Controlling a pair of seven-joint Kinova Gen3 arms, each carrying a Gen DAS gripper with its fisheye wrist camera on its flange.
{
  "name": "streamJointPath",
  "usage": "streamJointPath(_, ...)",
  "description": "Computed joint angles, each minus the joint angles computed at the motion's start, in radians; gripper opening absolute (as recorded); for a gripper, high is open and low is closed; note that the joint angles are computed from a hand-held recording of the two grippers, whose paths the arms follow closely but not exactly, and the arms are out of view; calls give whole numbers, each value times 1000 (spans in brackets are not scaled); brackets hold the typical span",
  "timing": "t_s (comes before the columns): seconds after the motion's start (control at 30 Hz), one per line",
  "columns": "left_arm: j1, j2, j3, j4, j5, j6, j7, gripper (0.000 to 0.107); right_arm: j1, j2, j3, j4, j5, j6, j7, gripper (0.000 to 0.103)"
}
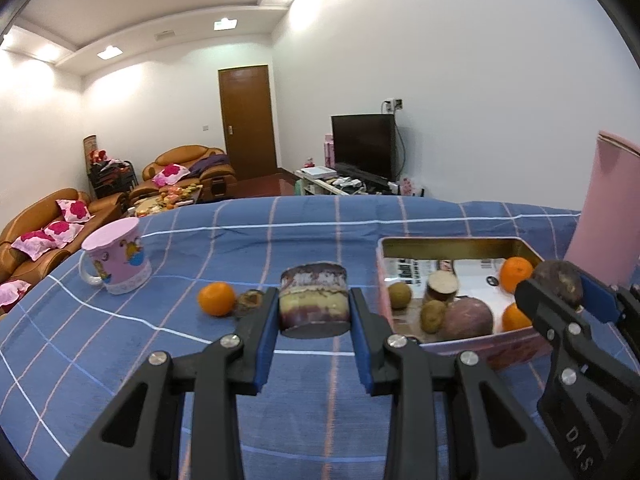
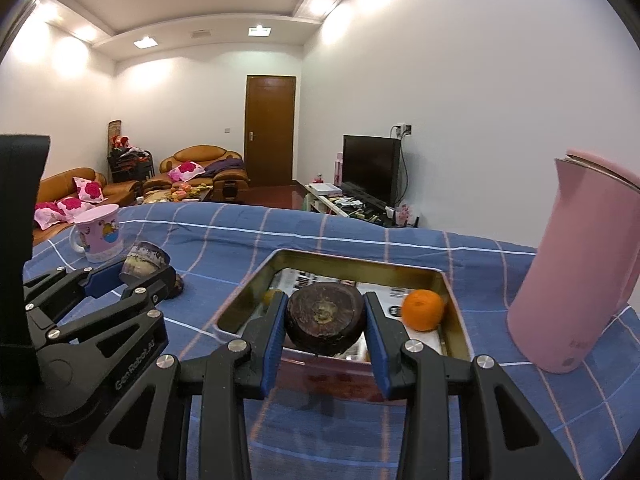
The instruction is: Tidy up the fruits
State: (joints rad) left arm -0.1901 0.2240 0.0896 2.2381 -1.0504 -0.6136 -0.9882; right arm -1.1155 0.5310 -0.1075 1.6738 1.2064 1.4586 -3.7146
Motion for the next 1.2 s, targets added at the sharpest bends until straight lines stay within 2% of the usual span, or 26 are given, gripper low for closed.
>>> streamJointPath(0.43,63,-29,21,30,-34,5,16,36,18,-67,-37,118,-54,71,-81,39)
streamJointPath(0.67,114,-31,49,18,-55,36,40,36,44,-90,-53,157,-95,112,-116,39)
streamJointPath(1.03,176,-1,95,-48,-90,110,134,36,105,-97,-54,172,-118,130,-150,39)
streamJointPath(1.2,201,27,113,-93,-53,162,133,36,132,-88,-41,157,-103,117,-126,39)
